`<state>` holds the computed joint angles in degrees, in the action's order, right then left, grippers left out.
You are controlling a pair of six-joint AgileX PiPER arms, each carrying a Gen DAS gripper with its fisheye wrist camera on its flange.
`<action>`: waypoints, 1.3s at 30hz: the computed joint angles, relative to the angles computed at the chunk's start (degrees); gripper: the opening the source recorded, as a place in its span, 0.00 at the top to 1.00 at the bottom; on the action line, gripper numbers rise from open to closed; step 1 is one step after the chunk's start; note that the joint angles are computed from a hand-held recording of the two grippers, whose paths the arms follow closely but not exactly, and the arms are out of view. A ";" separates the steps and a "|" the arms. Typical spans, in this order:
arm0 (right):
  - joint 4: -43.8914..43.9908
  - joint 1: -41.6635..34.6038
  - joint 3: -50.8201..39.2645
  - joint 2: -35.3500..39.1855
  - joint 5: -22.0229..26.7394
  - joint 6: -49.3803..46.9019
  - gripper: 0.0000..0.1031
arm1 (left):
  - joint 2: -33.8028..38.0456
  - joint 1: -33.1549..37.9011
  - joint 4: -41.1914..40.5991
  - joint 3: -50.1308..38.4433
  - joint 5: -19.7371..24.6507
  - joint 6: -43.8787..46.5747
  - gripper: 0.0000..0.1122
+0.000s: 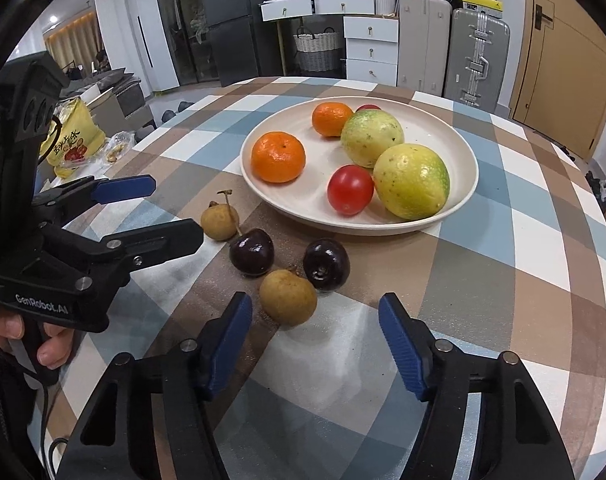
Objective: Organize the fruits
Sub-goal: 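Move the left tool to the small brown pear while the right tool approaches the brown longan, then grasp the brown pear with the left tool while the right tool grasps the longan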
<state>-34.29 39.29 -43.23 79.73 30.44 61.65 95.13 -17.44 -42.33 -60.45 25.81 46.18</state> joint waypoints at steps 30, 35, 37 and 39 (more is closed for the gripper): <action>-7.39 -0.45 3.74 -8.06 -2.01 7.76 0.73 | 5.99 0.01 3.74 -6.88 5.06 -5.73 0.31; -8.09 -0.77 4.07 -8.18 -2.20 8.42 0.73 | 6.69 -0.95 3.73 -7.96 5.54 -4.78 0.46; -8.05 -0.76 4.06 -8.05 -2.13 8.43 0.73 | 6.73 -0.94 2.79 -8.01 6.05 -3.42 0.54; -8.34 -0.59 4.06 -8.14 -1.96 8.78 0.73 | 6.74 -0.72 0.92 -8.00 7.20 -1.14 0.64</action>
<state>-42.63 38.70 -39.17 71.59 28.49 70.43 101.88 -18.16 -41.41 -68.45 33.01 45.04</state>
